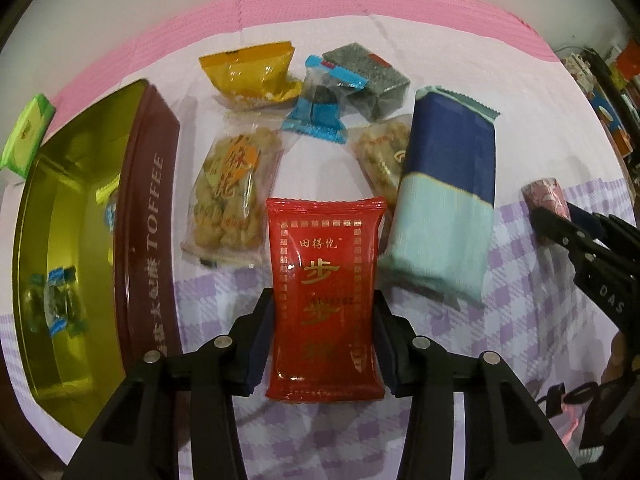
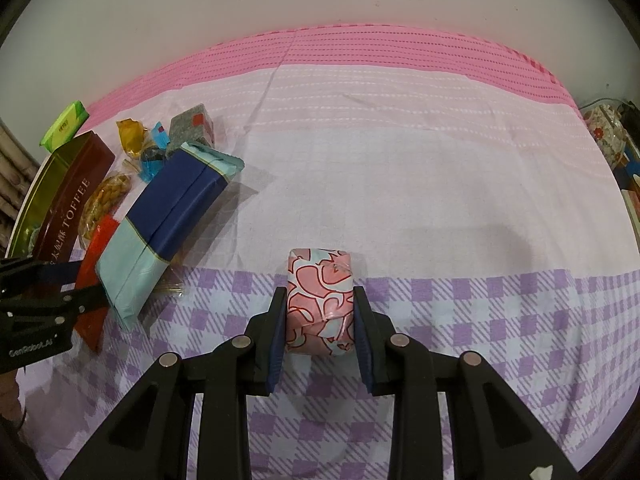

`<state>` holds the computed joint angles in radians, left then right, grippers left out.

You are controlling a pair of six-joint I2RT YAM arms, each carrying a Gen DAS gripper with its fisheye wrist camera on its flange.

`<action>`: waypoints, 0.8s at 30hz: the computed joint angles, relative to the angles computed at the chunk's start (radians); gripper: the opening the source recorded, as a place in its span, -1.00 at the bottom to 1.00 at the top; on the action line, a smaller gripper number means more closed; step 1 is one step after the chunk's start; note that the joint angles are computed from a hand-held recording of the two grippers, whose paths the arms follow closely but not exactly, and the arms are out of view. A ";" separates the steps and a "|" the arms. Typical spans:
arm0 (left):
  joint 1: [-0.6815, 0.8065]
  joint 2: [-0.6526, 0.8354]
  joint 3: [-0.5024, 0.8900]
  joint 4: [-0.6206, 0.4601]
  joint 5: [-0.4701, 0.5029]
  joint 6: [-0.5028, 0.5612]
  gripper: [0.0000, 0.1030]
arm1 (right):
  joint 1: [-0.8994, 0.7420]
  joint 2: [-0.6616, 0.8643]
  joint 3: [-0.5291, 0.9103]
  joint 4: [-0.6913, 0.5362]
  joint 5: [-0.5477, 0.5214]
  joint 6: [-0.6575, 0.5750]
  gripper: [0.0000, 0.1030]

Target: Organize snacks

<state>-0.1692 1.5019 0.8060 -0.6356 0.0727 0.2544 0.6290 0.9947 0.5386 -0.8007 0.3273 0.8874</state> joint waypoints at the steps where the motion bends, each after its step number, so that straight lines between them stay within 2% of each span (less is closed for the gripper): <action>1: 0.007 -0.007 -0.004 -0.008 0.003 0.003 -0.10 | 0.001 0.002 0.000 0.000 0.002 0.000 -0.44; 12: 0.069 -0.139 -0.059 -0.095 0.041 0.052 -0.10 | 0.029 0.033 0.009 -0.005 0.025 0.029 -0.42; 24: 0.141 -0.246 0.015 -0.229 0.096 0.105 -0.10 | 0.027 0.036 0.010 -0.006 0.025 0.027 -0.42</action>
<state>-0.0281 1.2561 0.8212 -0.8644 0.1688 0.3590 0.6561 1.0309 0.5490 -0.8071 0.3525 0.9141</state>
